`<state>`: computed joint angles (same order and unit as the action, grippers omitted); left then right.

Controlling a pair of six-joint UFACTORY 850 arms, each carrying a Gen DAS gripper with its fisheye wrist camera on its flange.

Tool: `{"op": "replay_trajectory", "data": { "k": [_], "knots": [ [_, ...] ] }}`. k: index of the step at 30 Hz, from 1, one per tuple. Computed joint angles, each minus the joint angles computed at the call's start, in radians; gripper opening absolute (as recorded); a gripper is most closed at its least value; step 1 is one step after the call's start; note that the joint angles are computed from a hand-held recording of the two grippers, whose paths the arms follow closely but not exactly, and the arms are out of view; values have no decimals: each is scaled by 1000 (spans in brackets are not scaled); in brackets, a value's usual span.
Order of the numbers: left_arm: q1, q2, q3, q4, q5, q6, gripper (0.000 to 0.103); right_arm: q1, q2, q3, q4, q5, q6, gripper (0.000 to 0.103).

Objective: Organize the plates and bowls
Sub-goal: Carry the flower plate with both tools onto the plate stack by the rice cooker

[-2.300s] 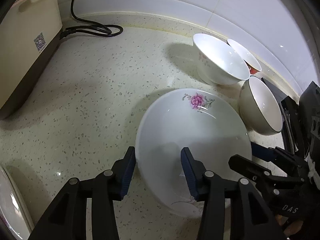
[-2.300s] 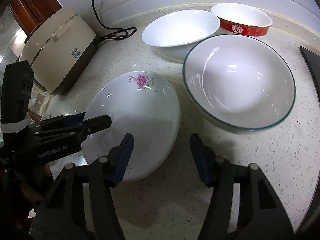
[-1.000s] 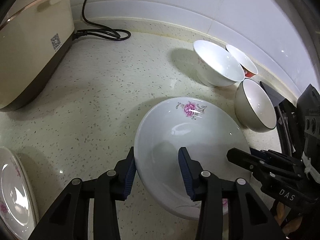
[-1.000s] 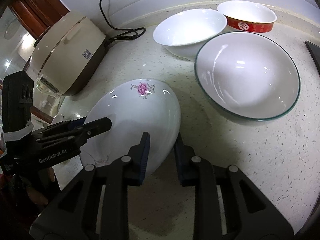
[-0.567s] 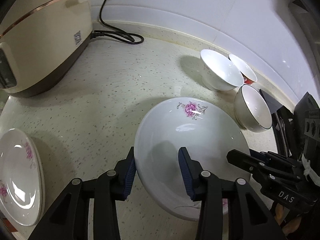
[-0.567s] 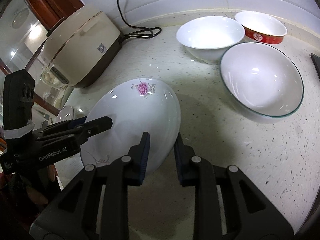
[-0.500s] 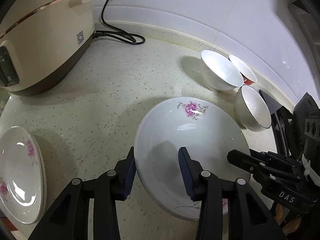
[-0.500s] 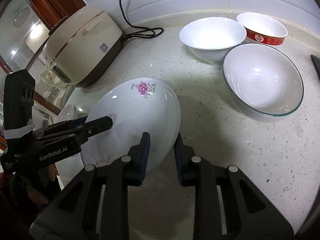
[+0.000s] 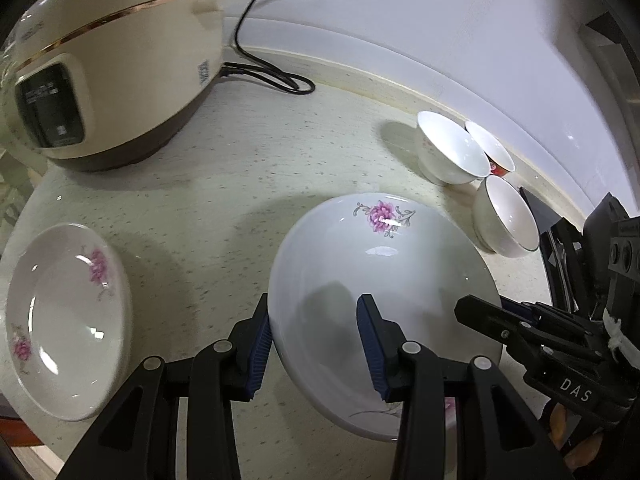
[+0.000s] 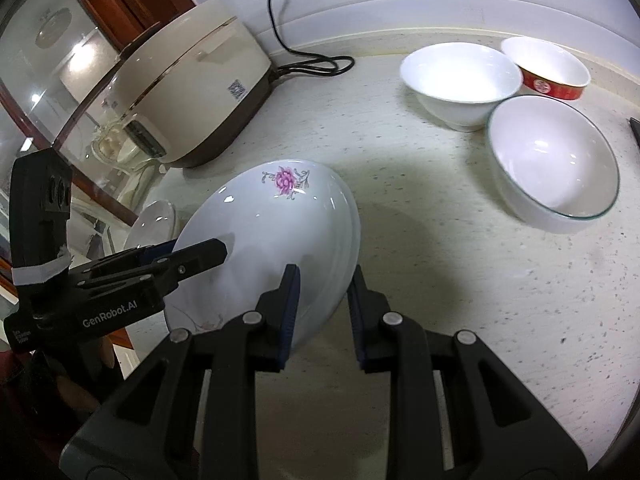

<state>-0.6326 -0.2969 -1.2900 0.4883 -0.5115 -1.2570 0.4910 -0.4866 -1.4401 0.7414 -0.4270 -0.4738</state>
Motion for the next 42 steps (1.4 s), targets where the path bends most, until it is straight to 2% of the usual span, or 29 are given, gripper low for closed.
{"op": "replay_trajectory", "data": {
  "k": [15, 27, 42],
  "knots": [
    [22, 116, 120, 102, -26, -137, 43, 58, -38, -64, 81, -7, -86, 28],
    [60, 192, 195, 131, -61, -186, 43, 104, -119, -176, 98, -39, -99, 28],
    [124, 324, 351, 142, -81, -269, 43, 185, -229, -325, 58, -109, -82, 28]
  ]
}}
